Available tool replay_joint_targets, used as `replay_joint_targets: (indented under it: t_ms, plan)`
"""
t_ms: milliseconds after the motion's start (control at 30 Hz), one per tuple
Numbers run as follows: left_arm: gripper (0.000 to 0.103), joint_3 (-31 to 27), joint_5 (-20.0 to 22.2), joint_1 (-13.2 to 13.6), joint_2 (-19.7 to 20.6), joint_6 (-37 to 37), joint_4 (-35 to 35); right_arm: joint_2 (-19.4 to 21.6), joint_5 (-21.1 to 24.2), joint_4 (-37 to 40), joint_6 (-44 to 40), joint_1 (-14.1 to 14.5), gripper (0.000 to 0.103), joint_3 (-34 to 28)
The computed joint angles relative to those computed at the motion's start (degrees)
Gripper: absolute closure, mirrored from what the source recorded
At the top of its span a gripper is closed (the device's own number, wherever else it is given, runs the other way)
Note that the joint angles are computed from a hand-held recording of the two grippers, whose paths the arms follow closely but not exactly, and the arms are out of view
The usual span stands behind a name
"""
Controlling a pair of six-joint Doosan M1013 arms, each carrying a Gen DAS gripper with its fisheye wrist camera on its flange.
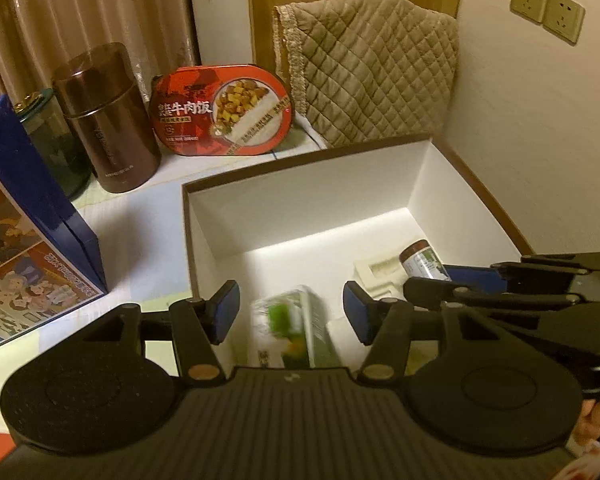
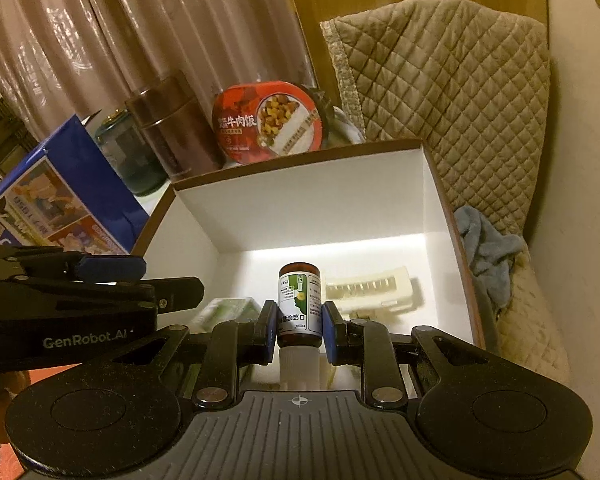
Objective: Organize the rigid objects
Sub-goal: 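Open the right tool to drop the dropper bottle while the left tool releases the medicine box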
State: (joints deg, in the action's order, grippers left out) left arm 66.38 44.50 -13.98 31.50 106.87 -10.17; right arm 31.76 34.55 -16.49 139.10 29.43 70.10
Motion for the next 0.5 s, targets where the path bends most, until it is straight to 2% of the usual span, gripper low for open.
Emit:
replay_joint_targets:
  t_ms: [167,200,300,500]
  plan:
    - [0.045,0.90,-0.49,0.29,-0.76,-0.96,0.36,0.56,-2.67,-1.59,0.62,-0.19,0.082,-0.15]
    - [0.041,1.16,-0.60,0.32,-0.95,-1.22,0.48,0.68,-2.66,-1.19,-0.09,-0.24,0.078,-0.37]
    - [0.040,2.53,-1.10,0.55,-1.91,-1.45,-0.30,0.26,-3.57,-0.51,-0.36,-0.30,0.063,0.35]
    - [0.036,5.89,-2.54,0.78,-4.34,-2.15,-1.51,-1.98,-4.21,-0.89,0.76,0.17,0.053,3.50]
